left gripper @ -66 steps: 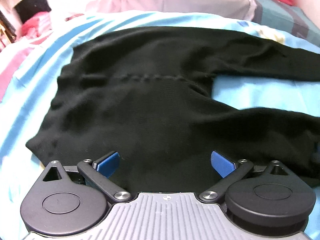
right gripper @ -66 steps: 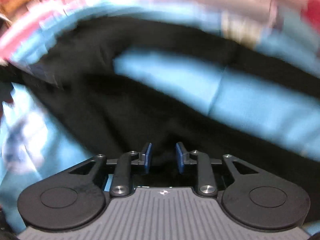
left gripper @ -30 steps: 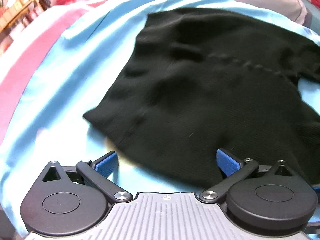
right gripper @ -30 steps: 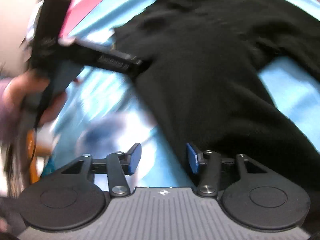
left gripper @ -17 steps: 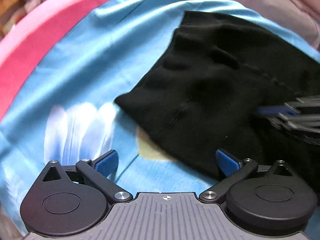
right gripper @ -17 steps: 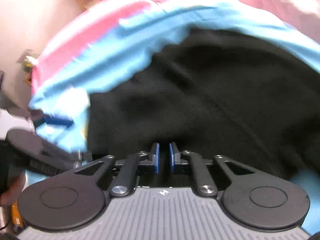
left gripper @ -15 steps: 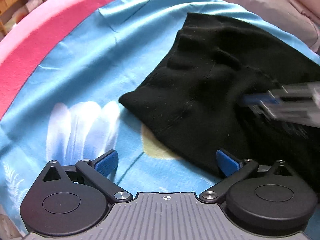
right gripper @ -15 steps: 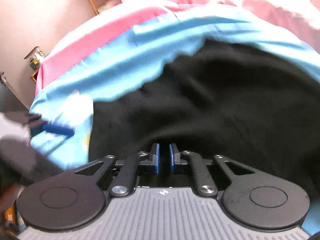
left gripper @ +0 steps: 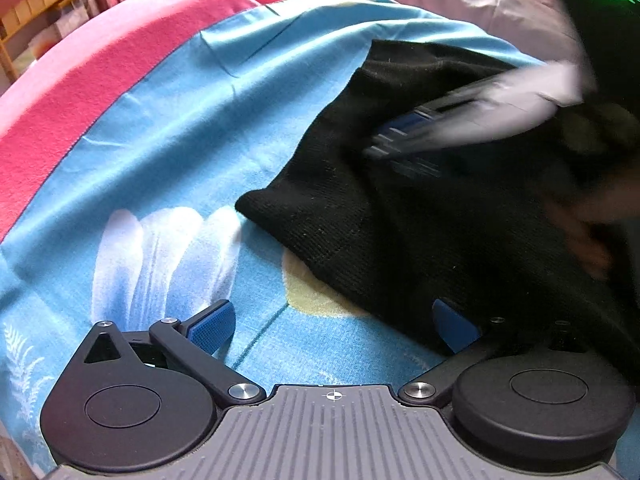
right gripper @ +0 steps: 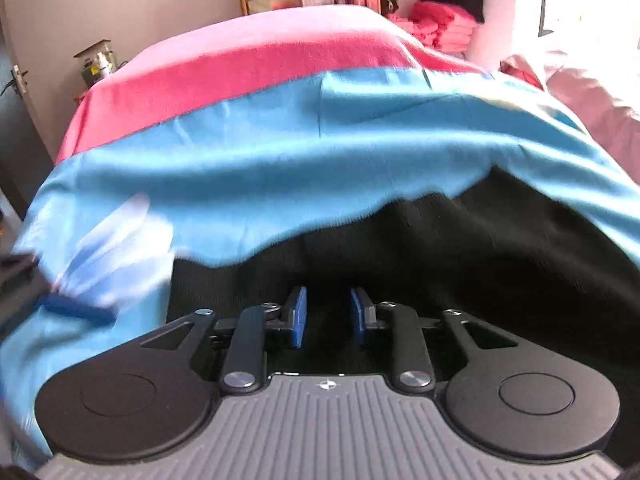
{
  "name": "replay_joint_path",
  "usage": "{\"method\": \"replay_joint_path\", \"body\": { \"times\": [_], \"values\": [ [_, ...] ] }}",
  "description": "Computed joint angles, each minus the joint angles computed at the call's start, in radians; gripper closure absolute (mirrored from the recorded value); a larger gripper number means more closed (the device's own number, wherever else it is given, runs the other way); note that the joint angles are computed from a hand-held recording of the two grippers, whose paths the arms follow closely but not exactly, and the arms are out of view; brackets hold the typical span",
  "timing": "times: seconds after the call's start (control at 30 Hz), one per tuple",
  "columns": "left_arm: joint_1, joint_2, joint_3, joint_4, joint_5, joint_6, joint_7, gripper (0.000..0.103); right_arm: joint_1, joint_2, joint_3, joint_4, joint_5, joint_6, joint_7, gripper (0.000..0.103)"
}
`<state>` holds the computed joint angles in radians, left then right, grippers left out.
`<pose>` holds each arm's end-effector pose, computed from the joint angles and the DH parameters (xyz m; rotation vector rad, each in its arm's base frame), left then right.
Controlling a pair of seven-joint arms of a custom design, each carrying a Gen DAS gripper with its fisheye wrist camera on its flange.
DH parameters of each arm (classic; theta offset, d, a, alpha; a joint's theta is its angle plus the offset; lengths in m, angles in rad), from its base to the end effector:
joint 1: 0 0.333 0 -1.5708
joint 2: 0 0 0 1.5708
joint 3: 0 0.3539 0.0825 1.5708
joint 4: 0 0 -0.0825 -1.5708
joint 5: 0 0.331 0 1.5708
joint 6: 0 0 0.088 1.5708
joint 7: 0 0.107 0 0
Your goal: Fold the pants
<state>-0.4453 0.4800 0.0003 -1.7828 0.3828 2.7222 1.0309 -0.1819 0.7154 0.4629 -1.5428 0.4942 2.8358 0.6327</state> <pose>0.5977 -0.3003 0.4022 -1.7153 2.1404 -0.5123 0.7243 0.0888 0.3834 -2.0953 1.1224 -0.3541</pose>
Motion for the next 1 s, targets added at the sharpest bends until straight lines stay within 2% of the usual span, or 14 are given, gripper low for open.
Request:
{"method": "replay_joint_path", "body": {
  "times": [0.1, 0.2, 0.23, 0.33, 0.43, 0.5, 0.6, 0.63, 0.7, 0.8, 0.83, 0.9, 0.93, 1.0],
  "values": [
    [0.016, -0.008, -0.018, -0.005, -0.023, -0.004, 0.024, 0.0, 0.013, -0.014, -0.037, 0.032, -0.022, -0.089, 0.042, 0.074],
    [0.042, -0.02, -0.037, -0.032, -0.056, 0.036, 0.06, 0.0, -0.093, -0.064, 0.044, -0.027, 0.134, -0.108, -0.074, 0.068],
    [0.042, -0.023, -0.035, -0.042, -0.057, 0.05, 0.071, 0.0, -0.087, -0.069, 0.03, -0.028, 0.146, -0.098, -0.076, 0.066],
    [0.021, -0.02, -0.013, -0.043, -0.049, 0.056, 0.071, 0.0, 0.049, -0.011, -0.118, 0.05, -0.031, -0.086, 0.062, 0.066],
    [0.024, -0.01, -0.027, 0.009, -0.075, -0.022, 0.094, 0.0, 0.12, 0.061, -0.144, 0.121, -0.045, 0.019, 0.069, 0.057],
    [0.03, -0.024, -0.036, 0.017, -0.077, -0.022, 0.113, 0.0, 0.151, 0.073, -0.186, 0.183, -0.093, -0.056, 0.186, 0.052],
    [0.018, -0.041, -0.019, 0.004, -0.033, 0.084, 0.11, 0.0, 0.026, 0.077, -0.07, 0.265, -0.02, -0.303, 0.128, 0.051],
    [0.025, -0.027, -0.026, 0.02, -0.042, 0.11, 0.124, 0.0, -0.004, 0.068, -0.051, 0.268, 0.021, -0.334, 0.097, 0.051],
    [0.026, 0.035, -0.031, 0.091, -0.071, 0.131, 0.151, 0.0, -0.013, 0.038, -0.061, 0.243, 0.08, -0.278, 0.068, 0.051],
    [0.062, 0.154, -0.089, 0.252, -0.182, -0.001, 0.243, 0.0, 0.066, 0.045, -0.188, 0.279, 0.049, -0.192, 0.182, 0.065],
    [0.053, 0.177, -0.076, 0.269, -0.203, -0.019, 0.253, 0.0, 0.111, 0.063, -0.256, 0.304, -0.008, -0.175, 0.259, 0.076],
    [0.026, 0.168, -0.041, 0.222, -0.168, 0.054, 0.256, 0.0, 0.174, 0.136, -0.348, 0.403, -0.112, -0.198, 0.398, 0.082],
    [-0.004, 0.162, -0.008, 0.205, -0.143, 0.062, 0.25, 0.0, 0.189, 0.189, -0.365, 0.469, -0.166, -0.205, 0.452, 0.089],
    [-0.029, 0.154, 0.019, 0.186, -0.126, 0.078, 0.242, 0.0, 0.182, 0.252, -0.322, 0.511, -0.151, -0.095, 0.413, 0.094]
  ]
}}
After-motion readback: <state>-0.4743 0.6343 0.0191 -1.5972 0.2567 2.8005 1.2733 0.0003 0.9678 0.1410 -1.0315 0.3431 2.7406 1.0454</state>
